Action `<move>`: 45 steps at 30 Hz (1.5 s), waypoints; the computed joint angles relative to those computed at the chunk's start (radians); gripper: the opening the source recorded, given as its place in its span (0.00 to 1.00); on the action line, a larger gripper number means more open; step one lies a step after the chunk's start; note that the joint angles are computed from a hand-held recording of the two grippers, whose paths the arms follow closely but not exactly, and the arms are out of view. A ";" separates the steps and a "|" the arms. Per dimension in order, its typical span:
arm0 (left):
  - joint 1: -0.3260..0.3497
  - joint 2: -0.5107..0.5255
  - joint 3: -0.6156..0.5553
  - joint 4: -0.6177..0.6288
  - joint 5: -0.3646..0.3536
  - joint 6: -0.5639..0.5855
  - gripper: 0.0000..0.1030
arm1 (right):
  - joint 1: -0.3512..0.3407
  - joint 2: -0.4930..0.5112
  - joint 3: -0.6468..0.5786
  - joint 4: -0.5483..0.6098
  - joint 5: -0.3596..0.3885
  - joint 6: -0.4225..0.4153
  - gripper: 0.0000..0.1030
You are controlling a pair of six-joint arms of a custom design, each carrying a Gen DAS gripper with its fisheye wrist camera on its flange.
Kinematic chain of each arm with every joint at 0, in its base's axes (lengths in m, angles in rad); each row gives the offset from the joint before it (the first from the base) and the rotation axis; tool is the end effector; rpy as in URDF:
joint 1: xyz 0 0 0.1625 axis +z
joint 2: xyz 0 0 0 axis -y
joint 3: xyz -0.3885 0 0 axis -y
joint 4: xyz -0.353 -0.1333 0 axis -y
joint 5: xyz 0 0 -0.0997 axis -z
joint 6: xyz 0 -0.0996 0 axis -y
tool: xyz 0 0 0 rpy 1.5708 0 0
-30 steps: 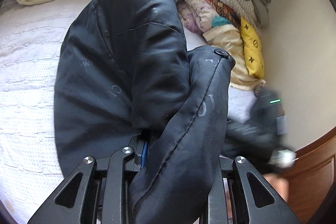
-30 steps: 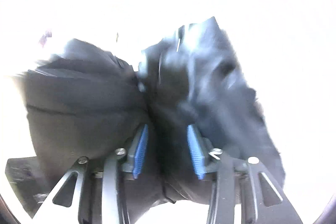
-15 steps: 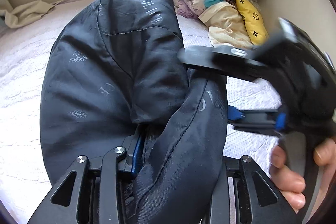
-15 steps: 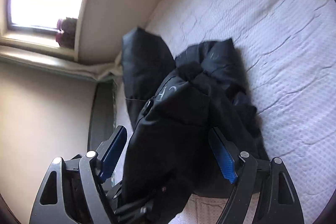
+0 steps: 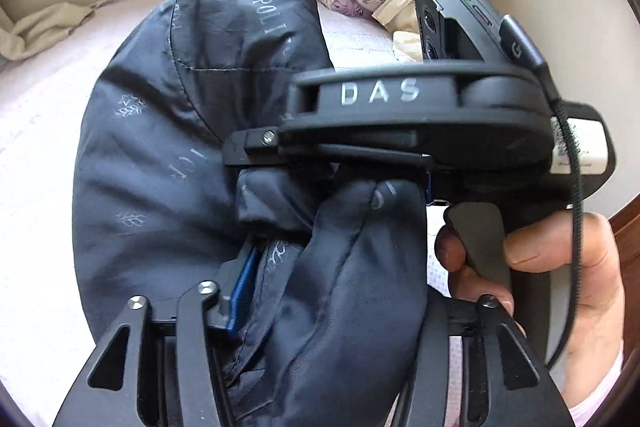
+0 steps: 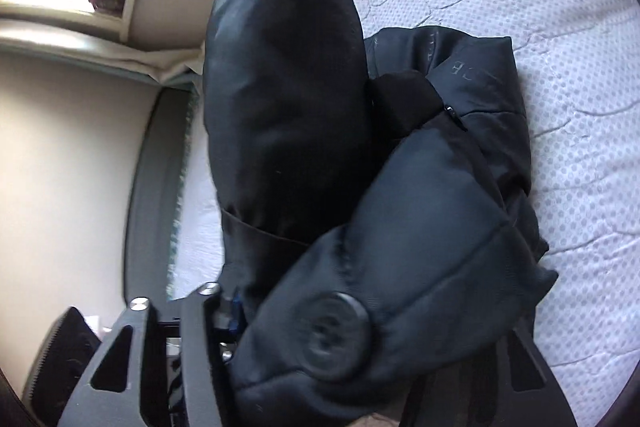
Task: Fold large clothes
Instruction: 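Open the left tool and withdraw while the right tool holds the folded jacket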
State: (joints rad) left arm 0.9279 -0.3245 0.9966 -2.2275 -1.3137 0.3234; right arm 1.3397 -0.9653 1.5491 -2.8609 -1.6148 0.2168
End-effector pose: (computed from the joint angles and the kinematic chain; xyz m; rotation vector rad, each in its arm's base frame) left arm -0.3183 -0.6895 -0.0313 1.3429 2.5535 -0.0374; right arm -0.0248 -0.6682 0.2764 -0.6680 -2.8266 1.0701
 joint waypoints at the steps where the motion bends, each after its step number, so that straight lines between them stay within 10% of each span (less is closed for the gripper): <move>1: 0.004 -0.005 -0.007 0.016 -0.014 -0.004 0.59 | 0.001 0.003 -0.005 0.002 -0.005 0.000 0.38; 8: 0.018 -0.132 0.127 -0.021 -0.078 0.032 0.77 | 0.000 -0.016 0.036 -0.070 -0.011 0.038 0.27; 18: 0.059 -0.310 0.543 -0.467 0.094 0.076 0.86 | -0.001 -0.031 0.074 -0.137 0.015 0.079 0.26; 27: 0.061 -0.126 0.397 -0.460 0.315 0.105 0.87 | -0.019 -0.061 0.120 -0.189 0.069 0.092 0.23; 45: 0.087 -0.028 0.208 -0.295 0.238 0.105 0.87 | -0.104 -0.169 0.298 -0.281 -0.012 0.001 0.23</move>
State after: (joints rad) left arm 1.0147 -0.3523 1.2046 -2.5226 -1.0761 0.4287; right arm 1.2362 -1.1346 1.8469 -3.1419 -1.6268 0.2176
